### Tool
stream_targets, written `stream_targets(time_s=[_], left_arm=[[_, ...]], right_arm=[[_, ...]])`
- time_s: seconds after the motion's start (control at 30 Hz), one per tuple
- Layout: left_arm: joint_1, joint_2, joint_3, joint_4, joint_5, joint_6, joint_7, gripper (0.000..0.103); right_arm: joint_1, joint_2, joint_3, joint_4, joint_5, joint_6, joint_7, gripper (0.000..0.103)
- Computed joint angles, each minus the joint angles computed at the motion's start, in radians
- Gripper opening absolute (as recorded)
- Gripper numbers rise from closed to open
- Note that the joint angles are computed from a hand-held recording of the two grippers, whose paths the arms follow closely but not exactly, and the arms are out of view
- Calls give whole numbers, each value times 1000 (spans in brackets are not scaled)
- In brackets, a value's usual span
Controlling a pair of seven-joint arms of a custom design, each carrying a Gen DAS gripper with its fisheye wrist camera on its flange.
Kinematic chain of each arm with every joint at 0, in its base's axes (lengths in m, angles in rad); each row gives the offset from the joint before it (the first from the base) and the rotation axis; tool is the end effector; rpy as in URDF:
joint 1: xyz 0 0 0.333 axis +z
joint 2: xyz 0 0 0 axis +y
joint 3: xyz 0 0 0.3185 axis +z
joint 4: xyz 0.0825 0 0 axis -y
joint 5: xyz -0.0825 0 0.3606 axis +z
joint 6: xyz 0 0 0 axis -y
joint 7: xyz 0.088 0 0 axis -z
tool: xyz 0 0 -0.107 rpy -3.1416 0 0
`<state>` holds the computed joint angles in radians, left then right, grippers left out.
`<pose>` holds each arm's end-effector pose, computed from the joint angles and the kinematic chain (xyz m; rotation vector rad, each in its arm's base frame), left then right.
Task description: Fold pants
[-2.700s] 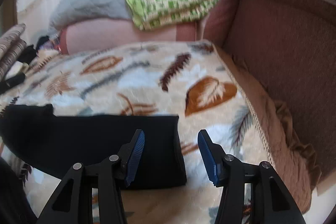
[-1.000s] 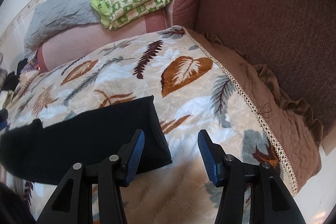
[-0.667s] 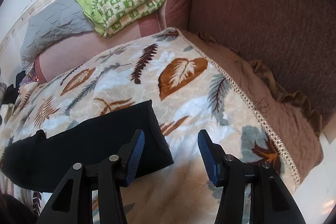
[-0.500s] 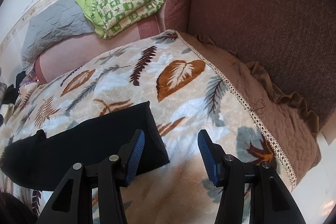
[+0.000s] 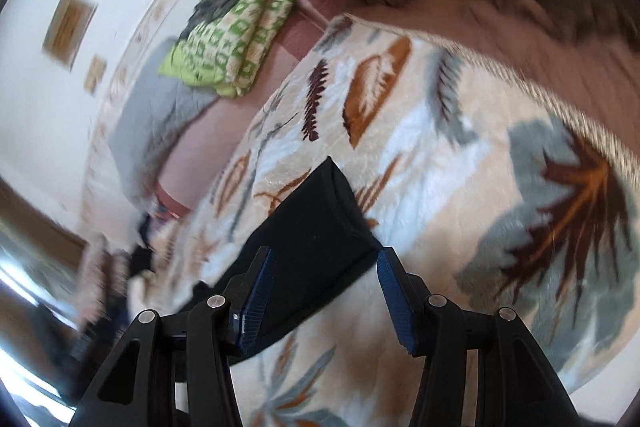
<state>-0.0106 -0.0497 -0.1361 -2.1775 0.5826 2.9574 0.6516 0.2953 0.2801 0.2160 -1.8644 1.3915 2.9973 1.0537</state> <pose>0.5374 -0.1178 0.5174 -1.9400 1.5208 -0.9002 0.5809 0.2321 0.4357 -1.2529 1.7448 0.1041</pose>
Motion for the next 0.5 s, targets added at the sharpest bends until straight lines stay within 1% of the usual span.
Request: stream_targets(time_s=[0.07, 0.1, 0.17, 0.23, 0.27, 0.33, 0.37, 0.43, 0.5], left_arm=[[-22, 5, 10, -12, -141, 2, 128, 71], [-29, 8, 13, -13, -196, -10, 176, 71], [-32, 23, 15, -11, -264, -22, 226, 71], [-33, 37, 14, -9, -316, -14, 254, 71], [-35, 45, 12, -4, -350, -16, 281, 71], [-41, 61, 2, 2, -482, -11, 392, 71], [-43, 67, -2, 7, -509, -14, 418, 71], [-44, 78, -4, 24, -506, -42, 418, 71], [-41, 81, -9, 25, -553, -44, 459, 71]], right_arm=[[-15, -3, -4, -11, 33, -26, 26, 52], [-20, -4, -10, -19, 41, -41, 55, 52], [-37, 1, -14, -22, 91, -85, 80, 52], [-61, 18, -15, -2, 194, -159, 50, 52], [-65, 25, -22, 7, 211, -188, 47, 52], [-69, 48, -32, 34, 204, -247, 70, 52], [-67, 65, -35, 54, 187, -268, 94, 52], [-54, 83, -39, 76, 126, -256, 146, 52], [-53, 99, -31, 96, 126, -231, 163, 52]])
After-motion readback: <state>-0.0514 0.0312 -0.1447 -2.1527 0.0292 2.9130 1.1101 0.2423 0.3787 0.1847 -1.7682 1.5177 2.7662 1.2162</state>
